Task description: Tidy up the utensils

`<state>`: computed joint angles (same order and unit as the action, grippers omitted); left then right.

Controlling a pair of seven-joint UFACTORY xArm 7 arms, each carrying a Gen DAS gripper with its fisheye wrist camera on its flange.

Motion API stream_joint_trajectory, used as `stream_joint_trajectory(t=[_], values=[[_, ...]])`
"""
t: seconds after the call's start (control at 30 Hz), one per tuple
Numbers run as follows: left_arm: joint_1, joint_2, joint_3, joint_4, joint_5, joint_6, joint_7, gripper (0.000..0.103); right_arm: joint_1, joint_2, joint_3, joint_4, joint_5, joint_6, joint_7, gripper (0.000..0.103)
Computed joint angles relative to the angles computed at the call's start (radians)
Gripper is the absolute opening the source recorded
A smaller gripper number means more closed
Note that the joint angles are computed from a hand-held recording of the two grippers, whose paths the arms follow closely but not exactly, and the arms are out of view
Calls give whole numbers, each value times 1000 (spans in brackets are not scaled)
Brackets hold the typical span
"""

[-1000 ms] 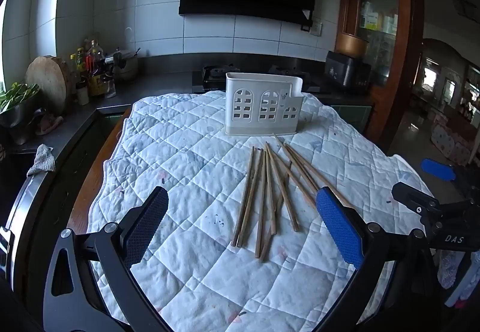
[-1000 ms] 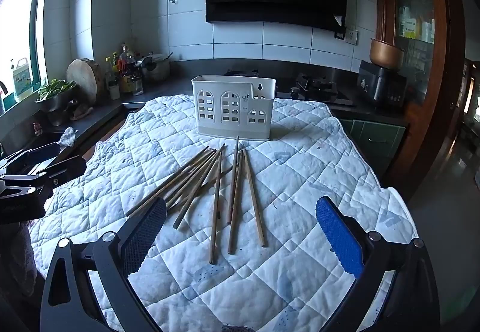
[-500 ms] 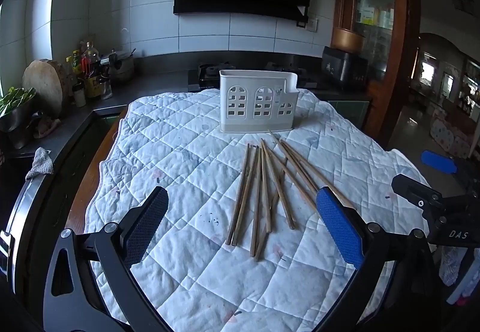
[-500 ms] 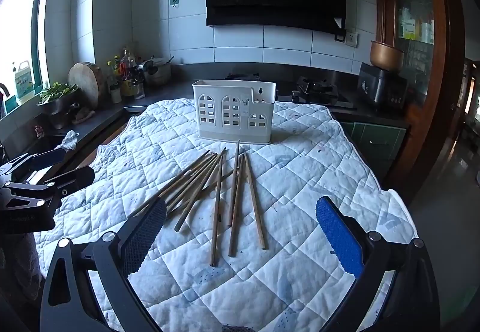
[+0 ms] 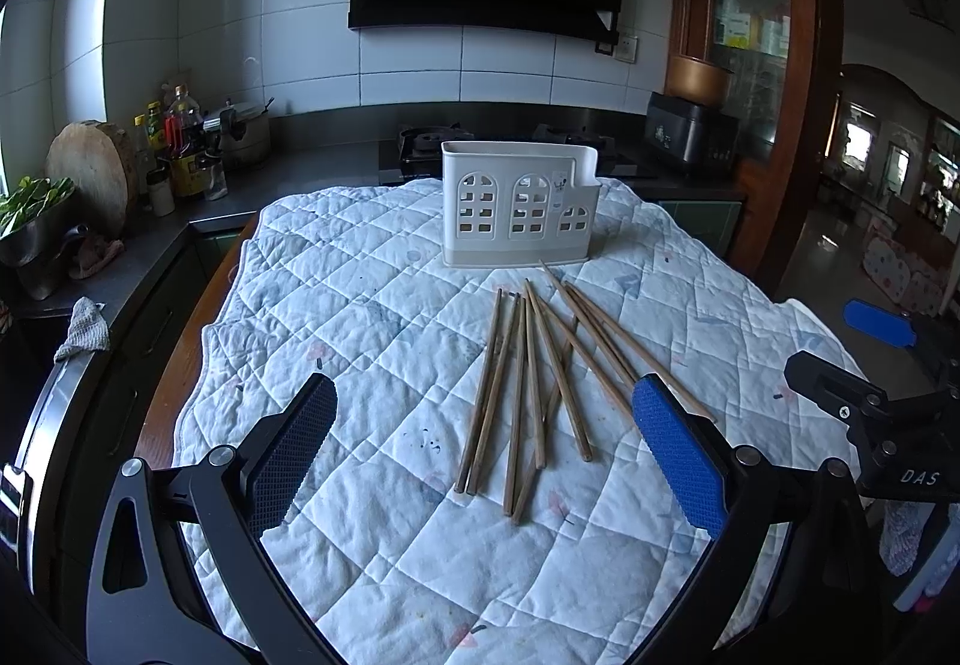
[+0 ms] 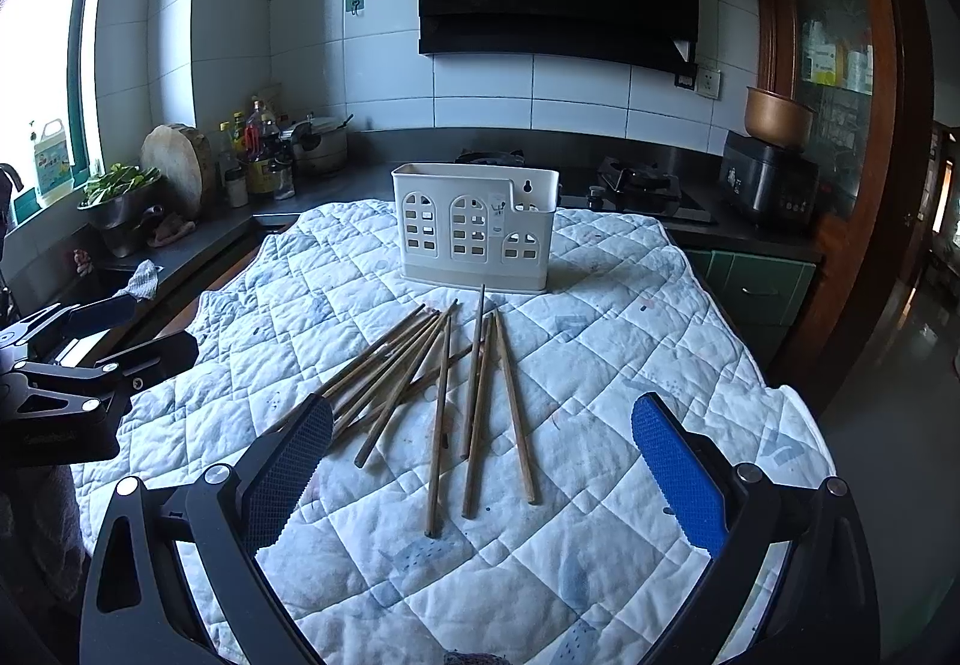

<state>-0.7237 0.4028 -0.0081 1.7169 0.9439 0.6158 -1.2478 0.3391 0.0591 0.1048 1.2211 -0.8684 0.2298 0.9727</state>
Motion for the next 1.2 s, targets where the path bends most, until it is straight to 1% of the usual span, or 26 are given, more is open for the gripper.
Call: stream_joint_trajectory(t=[0.93,0.97,1.2], values=[[12,-3,0,9,-12,10,16,98,6,5,-2,10,-2,0,-2,97],[4,-9,4,-8,3,5,-3,98,7,4,-4,7,-12,-2,6,97],[7,-6,1,-9,12,7,-19,98,7,8,-5,10,-15,-5,11,97]])
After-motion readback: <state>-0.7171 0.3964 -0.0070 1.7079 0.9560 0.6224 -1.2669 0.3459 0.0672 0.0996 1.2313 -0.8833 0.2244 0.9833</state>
